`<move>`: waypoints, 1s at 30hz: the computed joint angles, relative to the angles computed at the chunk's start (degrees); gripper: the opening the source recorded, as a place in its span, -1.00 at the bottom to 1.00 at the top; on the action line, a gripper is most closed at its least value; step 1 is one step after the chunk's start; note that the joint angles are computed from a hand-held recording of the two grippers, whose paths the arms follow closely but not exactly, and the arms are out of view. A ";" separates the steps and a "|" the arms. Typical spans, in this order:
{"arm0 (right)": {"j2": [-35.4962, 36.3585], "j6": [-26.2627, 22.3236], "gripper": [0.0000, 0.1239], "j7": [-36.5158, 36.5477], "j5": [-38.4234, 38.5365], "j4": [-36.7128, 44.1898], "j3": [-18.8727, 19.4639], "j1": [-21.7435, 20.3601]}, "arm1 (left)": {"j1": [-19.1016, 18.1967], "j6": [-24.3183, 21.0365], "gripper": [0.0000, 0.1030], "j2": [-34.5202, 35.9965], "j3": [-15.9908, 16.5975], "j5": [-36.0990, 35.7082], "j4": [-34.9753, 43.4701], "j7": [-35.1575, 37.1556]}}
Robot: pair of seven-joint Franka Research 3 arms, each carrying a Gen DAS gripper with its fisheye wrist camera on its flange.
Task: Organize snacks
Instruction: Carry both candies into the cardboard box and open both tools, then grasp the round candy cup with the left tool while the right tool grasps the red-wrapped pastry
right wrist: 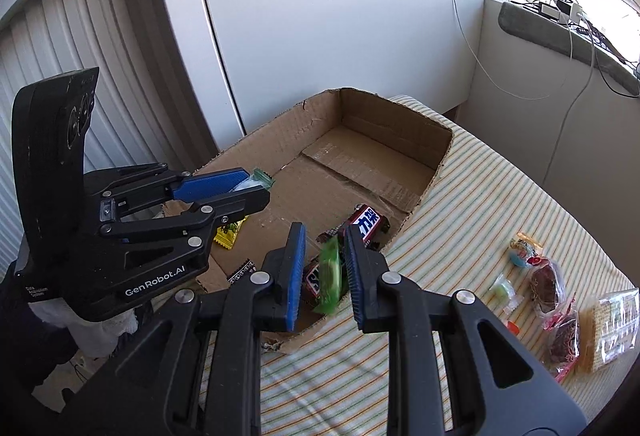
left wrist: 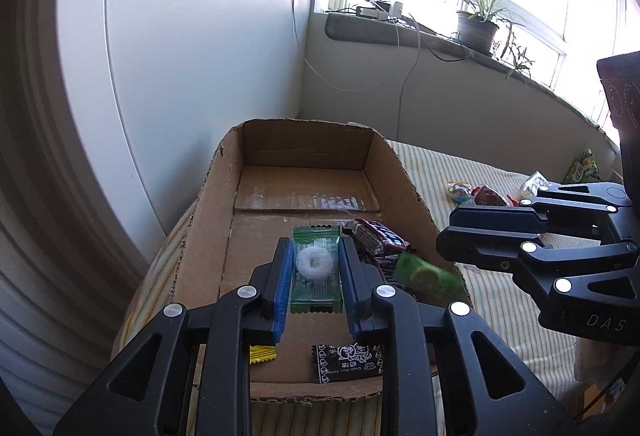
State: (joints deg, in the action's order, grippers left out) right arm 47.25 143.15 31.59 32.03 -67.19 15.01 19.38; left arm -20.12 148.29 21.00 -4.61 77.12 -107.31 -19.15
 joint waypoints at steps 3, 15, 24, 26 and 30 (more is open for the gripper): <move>-0.14 0.76 -0.62 -0.29 -0.21 -0.35 -0.04 0.22 | -0.12 -0.58 -0.57 -0.14 -0.09 -0.40 -0.05 0.01; -3.54 4.99 0.19 -3.62 2.82 -5.94 1.01 -2.19 | -0.53 -1.92 -0.41 0.05 -0.37 -0.87 0.81 0.13; -5.55 6.86 0.40 -5.30 5.56 -9.15 1.00 -5.33 | -1.98 -1.54 0.04 2.08 -0.30 -1.38 4.44 1.80; -5.88 7.06 0.41 -5.27 6.33 -9.66 0.77 -6.43 | -2.47 -1.15 0.05 2.83 -0.27 -1.57 5.72 2.52; -6.28 7.72 0.41 -4.73 7.02 -10.48 -0.27 -8.28 | -3.73 -0.14 0.05 4.74 0.04 -2.03 8.73 4.14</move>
